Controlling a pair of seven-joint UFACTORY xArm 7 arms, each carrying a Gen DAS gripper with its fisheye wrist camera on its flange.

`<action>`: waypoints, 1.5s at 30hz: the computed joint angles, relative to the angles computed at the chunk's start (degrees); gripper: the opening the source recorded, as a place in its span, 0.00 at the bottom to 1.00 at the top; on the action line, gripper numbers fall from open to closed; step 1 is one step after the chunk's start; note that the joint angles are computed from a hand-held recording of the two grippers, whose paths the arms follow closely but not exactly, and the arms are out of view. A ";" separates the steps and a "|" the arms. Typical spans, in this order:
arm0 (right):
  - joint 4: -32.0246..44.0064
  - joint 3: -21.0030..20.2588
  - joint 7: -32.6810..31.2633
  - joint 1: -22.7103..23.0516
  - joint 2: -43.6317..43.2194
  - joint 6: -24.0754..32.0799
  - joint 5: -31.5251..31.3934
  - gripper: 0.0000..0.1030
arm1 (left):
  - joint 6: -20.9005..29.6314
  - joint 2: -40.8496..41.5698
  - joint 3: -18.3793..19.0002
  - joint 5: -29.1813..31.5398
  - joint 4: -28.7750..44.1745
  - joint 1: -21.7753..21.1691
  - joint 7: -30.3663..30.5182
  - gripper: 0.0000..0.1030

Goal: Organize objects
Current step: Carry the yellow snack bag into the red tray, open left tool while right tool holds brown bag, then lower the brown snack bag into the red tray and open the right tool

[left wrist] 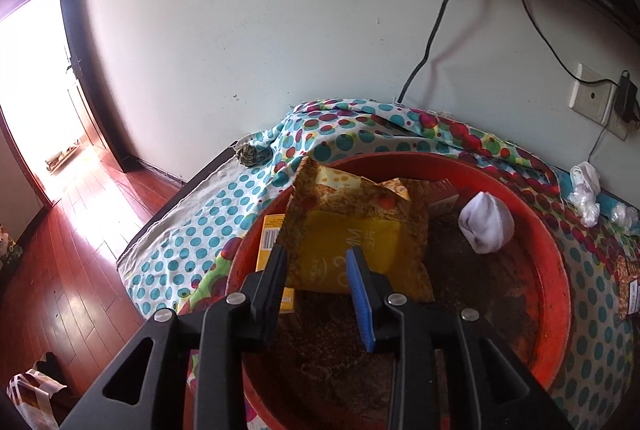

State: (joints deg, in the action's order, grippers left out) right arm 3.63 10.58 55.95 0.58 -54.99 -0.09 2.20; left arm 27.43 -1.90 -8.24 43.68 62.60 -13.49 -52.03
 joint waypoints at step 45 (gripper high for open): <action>26.10 13.04 8.12 -0.77 4.35 20.48 -12.71 0.21 | -20.94 -20.72 -14.55 -10.17 -27.17 11.52 4.37 0.43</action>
